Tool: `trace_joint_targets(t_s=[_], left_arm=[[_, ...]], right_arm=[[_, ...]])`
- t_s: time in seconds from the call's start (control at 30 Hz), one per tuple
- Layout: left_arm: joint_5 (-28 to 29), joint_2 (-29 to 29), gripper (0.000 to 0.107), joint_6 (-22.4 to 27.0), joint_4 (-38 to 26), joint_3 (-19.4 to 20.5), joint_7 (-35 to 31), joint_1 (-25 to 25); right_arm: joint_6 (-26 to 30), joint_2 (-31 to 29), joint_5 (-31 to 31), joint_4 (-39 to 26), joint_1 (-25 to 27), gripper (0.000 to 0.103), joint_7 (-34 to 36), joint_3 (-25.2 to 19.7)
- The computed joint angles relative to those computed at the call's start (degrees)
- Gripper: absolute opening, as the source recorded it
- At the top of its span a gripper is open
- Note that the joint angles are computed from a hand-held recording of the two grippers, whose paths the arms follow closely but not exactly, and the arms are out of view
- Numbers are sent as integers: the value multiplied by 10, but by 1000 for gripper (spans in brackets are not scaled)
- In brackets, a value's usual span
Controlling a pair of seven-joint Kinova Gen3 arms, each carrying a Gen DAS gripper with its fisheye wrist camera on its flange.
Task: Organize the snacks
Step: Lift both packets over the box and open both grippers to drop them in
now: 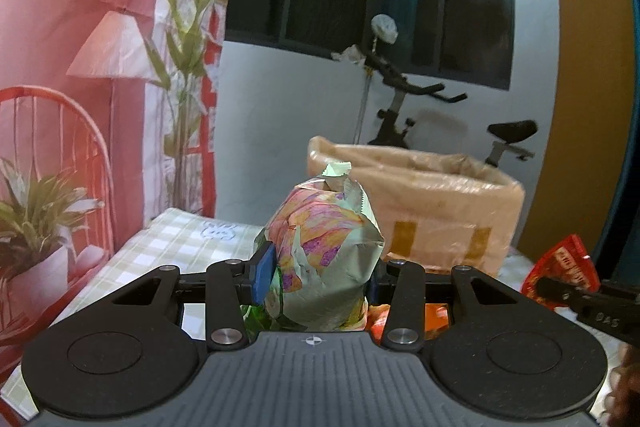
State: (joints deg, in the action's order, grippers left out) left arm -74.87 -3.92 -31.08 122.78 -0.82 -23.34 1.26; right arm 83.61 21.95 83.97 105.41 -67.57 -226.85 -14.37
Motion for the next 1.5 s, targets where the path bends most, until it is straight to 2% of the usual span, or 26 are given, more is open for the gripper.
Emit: trace_joint_targets(t_s=[0.2, 0.27, 0.5, 0.63, 0.9, 1.13, 1.33, 1.4, 1.5], left_arm=[[-91, 14, 46, -62, -52, -10, 127, -18], [-107, 24, 46, -78, -72, -6, 152, -26], [-90, 60, 46, -84, -134, 17, 153, -25], [-103, 84, 46, -85, -175, 23, 188, -19], [-129, 121, 46, -74, -248, 28, 245, 5], [-128, 153, 46, -65, -302, 24, 274, 28], [-43, 193, 46, -56, -337, 35, 242, 44], [-36, 209, 46, -30, -356, 51, 238, 48], [-86, 238, 47, 20, -396, 45, 289, 81]], right_arm=[[0, -20, 7, 0, 5, 15, 12, -2], [0, -29, 14, 1, 11, 15, 21, -3], [-23, -61, 38, 4, 49, 15, 42, -7], [-49, -75, 50, 1, 78, 15, 66, -6], [-112, -93, 93, -13, 140, 15, 112, 4], [-168, -99, 116, -21, 188, 15, 132, 12], [-224, -100, 127, -30, 230, 15, 136, 22], [-250, -95, 120, -44, 247, 15, 148, 28], [-284, -82, 90, -70, 267, 15, 180, 39]])
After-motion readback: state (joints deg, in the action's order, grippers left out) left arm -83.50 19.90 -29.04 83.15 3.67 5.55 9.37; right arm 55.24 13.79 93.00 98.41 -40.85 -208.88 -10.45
